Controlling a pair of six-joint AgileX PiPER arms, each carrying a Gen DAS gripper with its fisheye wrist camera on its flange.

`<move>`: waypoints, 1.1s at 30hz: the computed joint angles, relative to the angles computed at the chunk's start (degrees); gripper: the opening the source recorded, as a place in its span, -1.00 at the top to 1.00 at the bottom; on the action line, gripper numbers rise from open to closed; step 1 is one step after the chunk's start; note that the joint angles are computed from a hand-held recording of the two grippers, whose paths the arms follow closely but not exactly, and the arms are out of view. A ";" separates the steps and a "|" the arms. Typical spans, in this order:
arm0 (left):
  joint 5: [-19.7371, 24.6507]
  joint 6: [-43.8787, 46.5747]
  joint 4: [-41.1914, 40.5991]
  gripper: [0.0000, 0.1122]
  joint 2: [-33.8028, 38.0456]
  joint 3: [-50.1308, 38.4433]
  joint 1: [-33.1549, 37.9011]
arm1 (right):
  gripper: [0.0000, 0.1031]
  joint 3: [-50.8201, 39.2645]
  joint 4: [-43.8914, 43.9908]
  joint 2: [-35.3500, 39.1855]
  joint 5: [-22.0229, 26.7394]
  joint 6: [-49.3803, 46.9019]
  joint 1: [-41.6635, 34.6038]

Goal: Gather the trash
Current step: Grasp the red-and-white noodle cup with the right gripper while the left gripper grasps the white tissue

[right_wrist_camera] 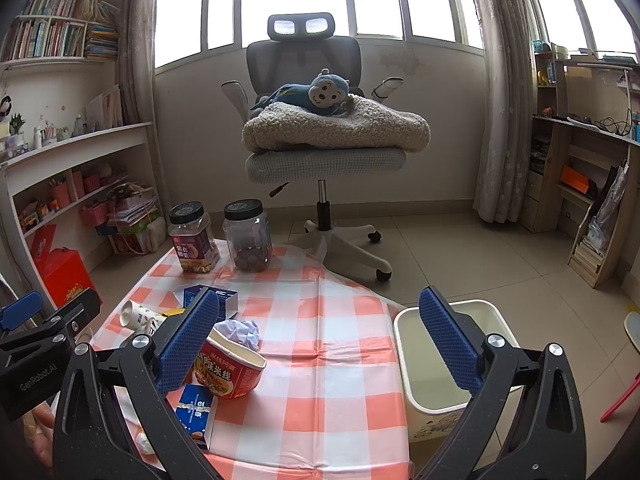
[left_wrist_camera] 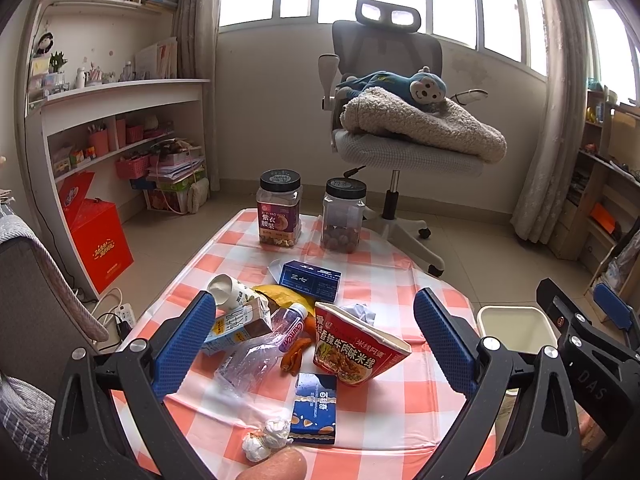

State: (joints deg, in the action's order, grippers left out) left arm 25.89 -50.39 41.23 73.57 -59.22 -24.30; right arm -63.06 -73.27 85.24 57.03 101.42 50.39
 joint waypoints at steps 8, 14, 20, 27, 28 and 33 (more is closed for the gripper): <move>5.26 34.81 -37.17 -0.71 7.86 -12.11 15.74 | -0.87 -13.39 22.54 5.43 -6.79 -25.12 -9.19; 26.84 52.73 -55.45 -0.71 23.98 -29.36 27.05 | -0.87 -25.27 46.81 14.59 -10.60 -49.81 -19.04; 43.06 52.55 -48.65 -0.71 37.55 -30.96 25.31 | -0.86 -30.18 67.67 24.02 -9.93 -67.55 -26.14; 39.00 62.66 -47.14 -0.66 33.29 -20.31 22.09 | -0.86 -38.38 74.52 31.79 -8.25 -78.72 -28.53; 38.38 63.80 -46.46 -0.63 32.90 -19.09 21.49 | -0.86 -39.87 75.93 33.25 -7.81 -80.78 -28.82; 35.33 68.98 -43.20 -0.39 31.44 -12.69 18.47 | -0.86 -46.18 79.23 39.08 -4.53 -86.82 -28.72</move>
